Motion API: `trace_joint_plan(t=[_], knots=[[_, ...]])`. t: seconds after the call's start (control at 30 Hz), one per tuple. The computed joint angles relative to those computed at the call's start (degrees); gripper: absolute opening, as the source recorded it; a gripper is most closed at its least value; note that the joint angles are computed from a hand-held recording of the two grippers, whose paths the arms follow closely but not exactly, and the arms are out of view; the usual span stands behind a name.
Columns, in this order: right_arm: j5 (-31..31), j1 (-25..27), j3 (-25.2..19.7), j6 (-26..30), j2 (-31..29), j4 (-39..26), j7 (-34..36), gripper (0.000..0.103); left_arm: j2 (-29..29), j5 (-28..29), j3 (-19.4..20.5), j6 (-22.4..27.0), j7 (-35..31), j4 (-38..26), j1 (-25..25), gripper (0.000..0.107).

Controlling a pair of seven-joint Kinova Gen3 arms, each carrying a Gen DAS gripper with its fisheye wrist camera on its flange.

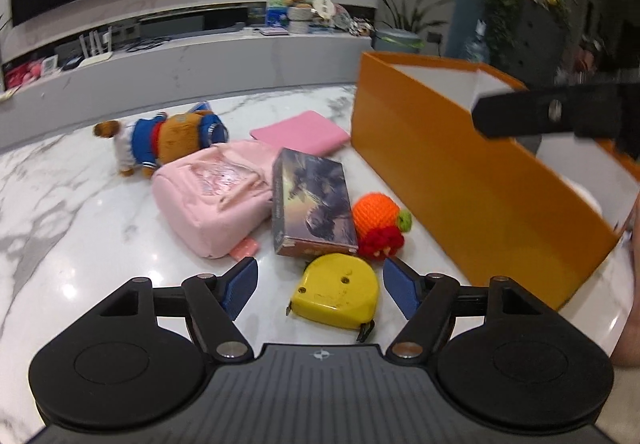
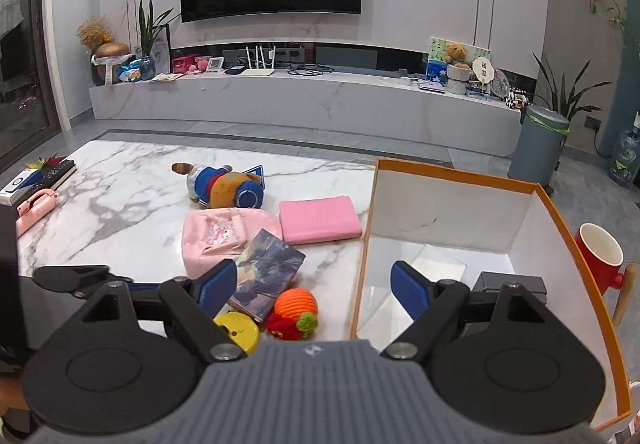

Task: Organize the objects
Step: 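Move both grippers back to the table and grasp the yellow tape measure with the left, then grasp the boxed card deck with the right gripper while the left holds the tape measure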

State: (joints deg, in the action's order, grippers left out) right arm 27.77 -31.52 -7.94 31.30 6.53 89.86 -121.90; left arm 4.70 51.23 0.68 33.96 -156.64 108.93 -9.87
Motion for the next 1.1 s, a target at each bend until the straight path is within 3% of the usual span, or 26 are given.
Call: trace_joint_plan(t=[0.3,0.33,0.37,0.5,0.6,0.77,0.93,1.1], knots=[[-2.61,0.88,-0.13,-0.41,0.00,0.08,1.84,0.085,2.86,-6.89,1.50,1.89,3.51,-2.44,1.11,0.083],[-2.80,0.89,-0.15,-0.34,0.03,0.13,2.09,0.085,3.11,-7.83,1.77,1.72,3.69,-2.47,1.32,0.081],[-2.70,0.76,-0.12,-0.21,0.08,0.15,1.99,0.085,3.19,-8.99,1.33,0.94,4.16,-2.24,2.33,0.067],[-2.71,0.64,-0.09,0.18,0.06,0.20,2.25,0.085,2.59,-5.77,2.66,0.24,0.13,-0.21,0.02,0.064],[-2.69,0.39,0.03,1.18,0.70,-0.70,1.77,0.085,1.54,-5.38,1.81,0.95,-0.36,0.84,-0.40,0.064],[-6.86,0.33,-0.39,2.86,2.54,-3.13,3.25,0.085,0.11,-10.32,-0.64,2.05,5.96,0.53,-0.50,0.064],[0.04,-5.60,1.49,6.48,5.21,-5.12,-3.02,0.085,0.31,-13.61,-2.87,4.65,11.91,-1.46,-2.78,0.064],[-0.07,-6.58,1.44,6.57,7.74,-7.66,-3.13,0.085,0.66,-12.55,-3.89,6.61,10.99,-2.52,-6.11,0.064]])
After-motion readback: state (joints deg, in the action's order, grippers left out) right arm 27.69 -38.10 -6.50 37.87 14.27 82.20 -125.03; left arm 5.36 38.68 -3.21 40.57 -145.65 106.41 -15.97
